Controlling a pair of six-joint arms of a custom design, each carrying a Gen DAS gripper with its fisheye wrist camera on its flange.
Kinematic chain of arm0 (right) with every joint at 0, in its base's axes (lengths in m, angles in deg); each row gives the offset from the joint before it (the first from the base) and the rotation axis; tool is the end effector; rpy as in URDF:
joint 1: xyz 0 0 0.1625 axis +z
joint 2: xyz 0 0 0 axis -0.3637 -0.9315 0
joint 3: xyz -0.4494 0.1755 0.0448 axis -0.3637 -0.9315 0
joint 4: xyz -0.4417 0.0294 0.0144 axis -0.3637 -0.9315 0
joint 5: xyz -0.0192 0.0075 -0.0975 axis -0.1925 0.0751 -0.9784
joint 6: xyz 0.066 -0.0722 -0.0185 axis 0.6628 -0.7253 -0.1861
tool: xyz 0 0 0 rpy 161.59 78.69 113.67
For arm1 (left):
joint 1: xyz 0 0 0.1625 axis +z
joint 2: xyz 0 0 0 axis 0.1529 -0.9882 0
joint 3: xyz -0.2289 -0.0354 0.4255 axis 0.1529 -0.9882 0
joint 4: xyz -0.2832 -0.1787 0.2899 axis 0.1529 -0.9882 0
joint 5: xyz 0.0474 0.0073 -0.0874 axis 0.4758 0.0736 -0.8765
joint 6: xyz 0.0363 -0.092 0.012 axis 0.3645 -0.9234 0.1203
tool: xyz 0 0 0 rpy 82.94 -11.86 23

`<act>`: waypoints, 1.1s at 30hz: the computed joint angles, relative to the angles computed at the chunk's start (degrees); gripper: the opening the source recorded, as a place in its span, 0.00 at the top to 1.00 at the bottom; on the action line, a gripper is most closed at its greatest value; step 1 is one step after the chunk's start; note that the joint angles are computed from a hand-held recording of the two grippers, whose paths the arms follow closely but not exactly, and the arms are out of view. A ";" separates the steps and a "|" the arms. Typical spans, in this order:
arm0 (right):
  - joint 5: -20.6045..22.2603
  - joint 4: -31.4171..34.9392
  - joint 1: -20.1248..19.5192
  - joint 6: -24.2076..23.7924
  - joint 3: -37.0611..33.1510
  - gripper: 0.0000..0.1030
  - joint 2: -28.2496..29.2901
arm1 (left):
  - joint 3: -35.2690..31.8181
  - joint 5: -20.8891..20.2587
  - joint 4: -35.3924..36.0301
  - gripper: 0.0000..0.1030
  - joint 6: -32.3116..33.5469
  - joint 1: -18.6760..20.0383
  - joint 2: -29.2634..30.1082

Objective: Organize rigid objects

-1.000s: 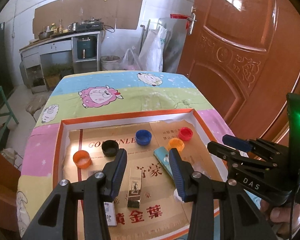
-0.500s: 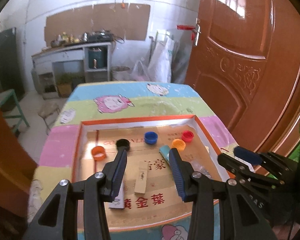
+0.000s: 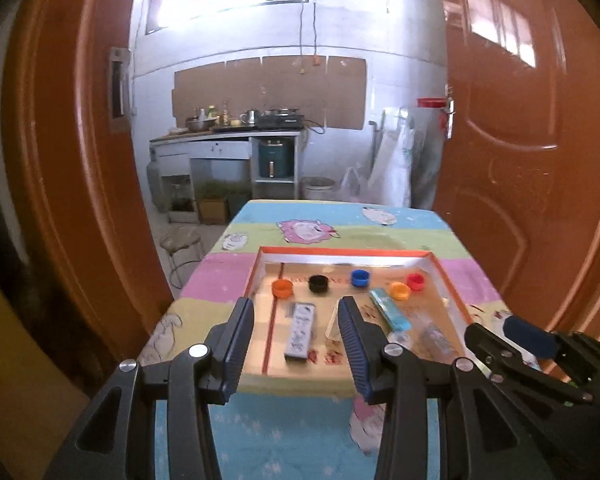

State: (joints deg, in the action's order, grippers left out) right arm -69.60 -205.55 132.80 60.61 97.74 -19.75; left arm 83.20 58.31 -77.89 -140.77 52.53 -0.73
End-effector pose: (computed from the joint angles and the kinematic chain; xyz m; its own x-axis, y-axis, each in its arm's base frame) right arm 0.3014 -0.5908 -0.0131 -0.7257 -0.0003 0.6880 -0.5257 0.6454 -0.5542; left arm -0.0871 -0.5869 0.2031 -0.7206 0.0095 -0.6933 0.5954 0.5207 -0.6118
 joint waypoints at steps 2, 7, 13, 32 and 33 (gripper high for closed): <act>-1.07 -2.47 1.27 0.08 1.80 0.60 -0.07 | 1.48 -0.54 0.71 0.58 -0.81 -0.68 -1.16; -3.24 -6.76 3.90 -0.10 5.19 0.59 -0.22 | 7.32 -3.91 -1.81 0.58 -1.36 -3.14 -4.81; -6.74 -10.00 7.48 0.12 8.32 0.59 0.22 | 9.90 -1.66 4.85 0.58 -7.02 -4.62 -7.46; -10.61 -14.55 12.78 1.95 13.25 0.58 -0.02 | 16.75 -3.45 5.32 0.58 -8.62 -9.31 -13.68; -10.59 -14.54 12.92 2.05 13.30 0.58 -0.01 | 16.86 -3.45 5.50 0.58 -8.70 -9.37 -13.80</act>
